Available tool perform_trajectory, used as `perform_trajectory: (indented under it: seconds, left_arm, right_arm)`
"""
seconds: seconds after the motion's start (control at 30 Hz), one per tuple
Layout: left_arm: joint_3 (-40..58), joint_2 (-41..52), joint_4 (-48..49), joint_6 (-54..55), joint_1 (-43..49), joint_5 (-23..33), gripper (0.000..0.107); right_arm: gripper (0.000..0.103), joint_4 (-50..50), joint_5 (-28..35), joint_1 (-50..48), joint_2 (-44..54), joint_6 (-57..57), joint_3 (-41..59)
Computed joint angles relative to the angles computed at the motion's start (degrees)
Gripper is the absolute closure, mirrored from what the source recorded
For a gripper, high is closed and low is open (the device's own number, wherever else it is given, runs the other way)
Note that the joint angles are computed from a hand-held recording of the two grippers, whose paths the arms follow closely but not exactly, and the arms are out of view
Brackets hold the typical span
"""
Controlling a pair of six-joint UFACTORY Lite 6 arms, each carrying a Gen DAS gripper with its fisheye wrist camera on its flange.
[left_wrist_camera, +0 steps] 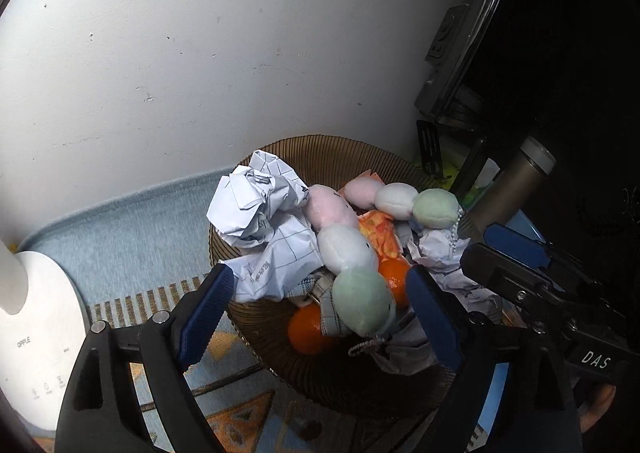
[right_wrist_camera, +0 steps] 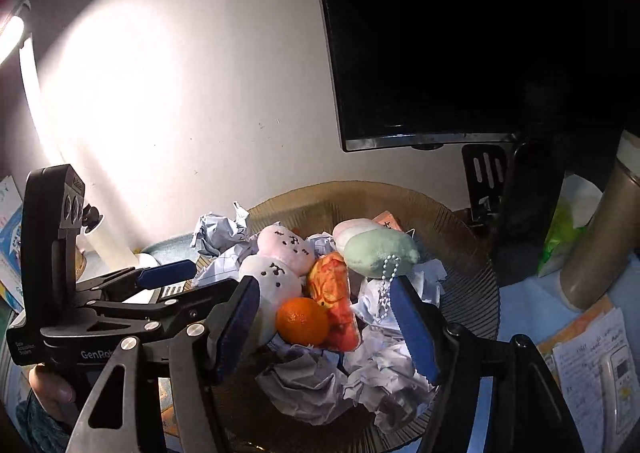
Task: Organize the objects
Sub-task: 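Withdraw both open grippers from the bowl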
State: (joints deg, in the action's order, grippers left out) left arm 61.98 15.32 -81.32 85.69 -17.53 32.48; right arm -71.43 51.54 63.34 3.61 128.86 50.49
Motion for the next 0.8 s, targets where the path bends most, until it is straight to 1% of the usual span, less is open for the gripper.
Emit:
perform_trajectory:
  seconds: [0.07, 0.13, 0.23, 0.3, 0.4, 0.47, 0.5, 0.53, 0.57, 0.67, 0.73, 0.8]
  left_arm:
    - [-4.5, -4.4, -0.3, 1.9, 2.0, 1.7, 0.020]
    - [-9.5, -9.6, 0.2, 2.7, 4.4, 2.2, 0.020]
    - [-17.8, -19.2, 1.5, 2.9, 9.5, 4.1, 0.020]
    - [-23.3, -26.5, 3.4, 2.7, 14.5, 5.9, 0.020]
    - [-30.0, -37.3, 8.9, 1.0, 25.0, 10.2, 0.020]
    - [-32.7, -42.6, 12.8, 1.9, 35.5, 16.4, 0.020]
    - [-33.9, -45.1, 14.5, 2.7, 40.1, 18.7, 0.020]
    - [-35.3, -47.7, 16.3, 3.3, 44.4, 19.8, 0.020]
    - [-36.9, -50.6, 17.5, 3.4, 47.3, 19.3, 0.020]
    - [-40.9, -52.8, 19.3, 12.3, 61.8, 23.3, 0.020]
    - [-43.8, -52.3, 19.3, 17.8, 67.7, 23.7, 0.020]
    - [-46.7, -51.0, 17.4, 23.6, 71.6, 22.5, 0.020]
  right_arm:
    - [0.037, 0.4, 0.8, 1.5, -0.5, 0.5, -0.1]
    - [0.037, 1.6, 2.3, 3.5, -0.4, 0.3, 0.8]
    - [0.037, 2.7, 4.3, 7.3, -0.1, 1.4, 2.5]
    - [0.037, 3.1, 6.0, 10.0, 1.1, 2.1, 4.4]
    - [0.037, 3.8, 7.7, 13.7, 5.3, 1.9, 10.1]
    - [0.037, 3.9, 7.6, 15.4, 9.5, 1.5, 14.9]
    - [0.037, 4.2, 7.3, 16.0, 12.1, 1.0, 17.8]
    - [0.037, 4.3, 7.1, 16.6, 14.8, 0.6, 20.6]
    - [0.037, 4.3, 6.7, 17.3, 17.8, 0.4, 23.6]
    - [0.036, 5.7, 4.7, 18.4, 27.8, -0.7, 33.3]
    - [0.036, 8.2, 2.8, 18.2, 35.6, -2.7, 40.9]
    - [0.036, 11.0, 3.5, 18.3, 44.2, -5.8, 49.8]
